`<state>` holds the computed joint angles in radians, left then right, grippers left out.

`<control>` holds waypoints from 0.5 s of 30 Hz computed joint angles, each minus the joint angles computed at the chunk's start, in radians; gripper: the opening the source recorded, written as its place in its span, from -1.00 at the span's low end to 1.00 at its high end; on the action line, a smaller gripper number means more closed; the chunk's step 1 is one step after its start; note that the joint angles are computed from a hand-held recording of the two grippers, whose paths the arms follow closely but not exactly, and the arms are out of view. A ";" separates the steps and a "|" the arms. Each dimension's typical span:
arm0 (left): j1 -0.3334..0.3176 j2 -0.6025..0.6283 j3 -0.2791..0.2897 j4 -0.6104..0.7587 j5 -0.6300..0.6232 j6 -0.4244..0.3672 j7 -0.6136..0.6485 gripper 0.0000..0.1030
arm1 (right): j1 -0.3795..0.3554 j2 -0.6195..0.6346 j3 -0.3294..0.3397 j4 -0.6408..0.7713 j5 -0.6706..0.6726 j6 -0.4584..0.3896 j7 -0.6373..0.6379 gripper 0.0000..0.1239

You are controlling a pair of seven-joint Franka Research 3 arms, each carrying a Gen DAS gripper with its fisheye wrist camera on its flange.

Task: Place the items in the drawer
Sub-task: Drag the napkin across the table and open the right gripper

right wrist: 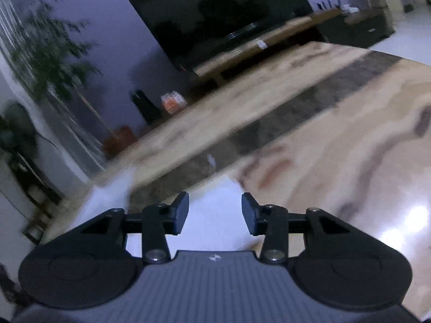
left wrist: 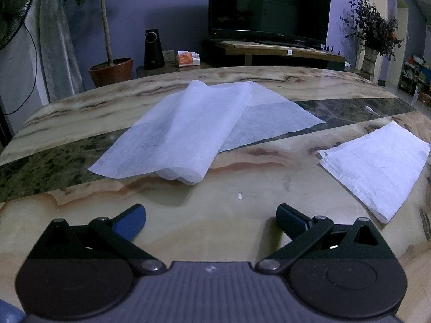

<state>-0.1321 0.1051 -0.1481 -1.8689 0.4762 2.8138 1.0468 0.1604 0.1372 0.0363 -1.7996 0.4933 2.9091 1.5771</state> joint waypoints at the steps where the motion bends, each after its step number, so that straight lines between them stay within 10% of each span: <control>1: 0.000 0.000 0.000 0.000 0.000 0.000 0.000 0.99 | 0.020 -0.002 -0.024 -0.009 -0.085 -0.015 0.060 -0.26; 9: 0.000 0.000 0.000 0.000 0.000 0.000 0.000 0.99 | 0.071 0.020 -0.072 -0.020 -0.447 -0.049 0.207 -0.26; 15: 0.000 0.000 0.000 0.000 0.000 0.000 0.000 0.99 | 0.051 0.038 -0.054 0.008 -0.460 -0.040 0.162 -0.52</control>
